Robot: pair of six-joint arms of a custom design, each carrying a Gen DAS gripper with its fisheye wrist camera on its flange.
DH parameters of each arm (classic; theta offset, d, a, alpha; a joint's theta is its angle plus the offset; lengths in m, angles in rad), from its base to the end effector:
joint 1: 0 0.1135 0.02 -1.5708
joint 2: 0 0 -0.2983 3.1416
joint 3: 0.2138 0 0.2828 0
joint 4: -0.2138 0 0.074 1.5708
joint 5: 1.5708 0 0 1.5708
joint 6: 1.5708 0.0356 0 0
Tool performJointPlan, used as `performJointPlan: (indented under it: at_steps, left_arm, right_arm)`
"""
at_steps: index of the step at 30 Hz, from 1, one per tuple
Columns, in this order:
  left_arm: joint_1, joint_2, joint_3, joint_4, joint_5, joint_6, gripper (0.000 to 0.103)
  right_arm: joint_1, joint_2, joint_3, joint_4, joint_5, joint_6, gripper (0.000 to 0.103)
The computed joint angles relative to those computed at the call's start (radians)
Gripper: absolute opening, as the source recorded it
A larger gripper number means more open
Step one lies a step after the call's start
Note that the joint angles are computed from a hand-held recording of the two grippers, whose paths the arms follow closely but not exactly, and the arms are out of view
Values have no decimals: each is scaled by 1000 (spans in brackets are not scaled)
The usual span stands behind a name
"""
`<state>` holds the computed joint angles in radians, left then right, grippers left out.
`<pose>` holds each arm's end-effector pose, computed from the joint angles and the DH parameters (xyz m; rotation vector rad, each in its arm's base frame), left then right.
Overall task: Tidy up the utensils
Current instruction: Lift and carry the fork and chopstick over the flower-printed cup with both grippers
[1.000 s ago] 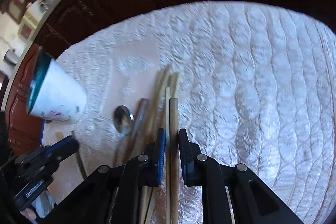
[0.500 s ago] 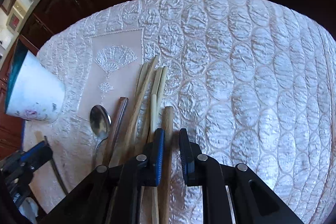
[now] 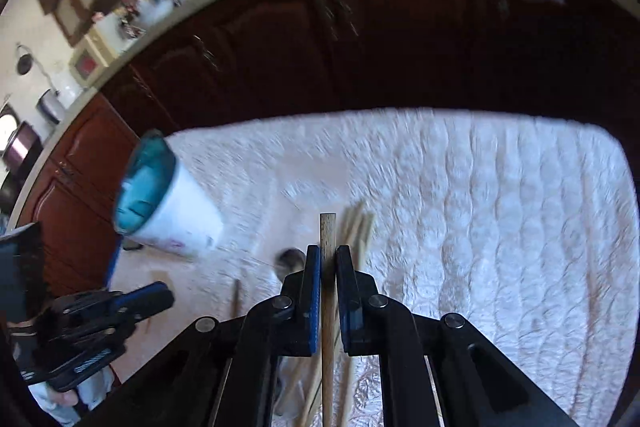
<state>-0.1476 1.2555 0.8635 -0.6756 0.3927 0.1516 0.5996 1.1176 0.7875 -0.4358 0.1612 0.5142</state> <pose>0.2526 -0.0513 0.2533 0.5177 2.5449 -0.5146 0.2087 0.1358 0.2732 -0.0196 2.3537 0.3680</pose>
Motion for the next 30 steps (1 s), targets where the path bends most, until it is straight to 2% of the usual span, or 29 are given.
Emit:
performJointPlan:
  at_steps: [4,11,15,17,20,23,30]
  left_arm:
    - [11,41,1,-19,20,-18,6]
    - [-81,192,-29,127,-69,-131,19]
    - [-119,268,-36,197,-108,-171,18]
    - [-119,265,-46,220,-105,-161,10]
    - [-87,256,-39,185,-64,-126,7]
    - [-24,173,-43,125,-9,-72,6]
    - [192,-36,30,-124,140,135,6]
  right_arm:
    - [16,-47,-4,-23,19,1,7]
    - [102,-124,30,-104,88,21,7]
    - [156,-157,65,-148,132,29,7]
    - [173,-164,76,-156,145,29,7]
    - [194,-152,91,-147,158,24,7]
    - [226,-131,106,-130,177,26,7]
    - [292,-80,186,-113,209,6,7]
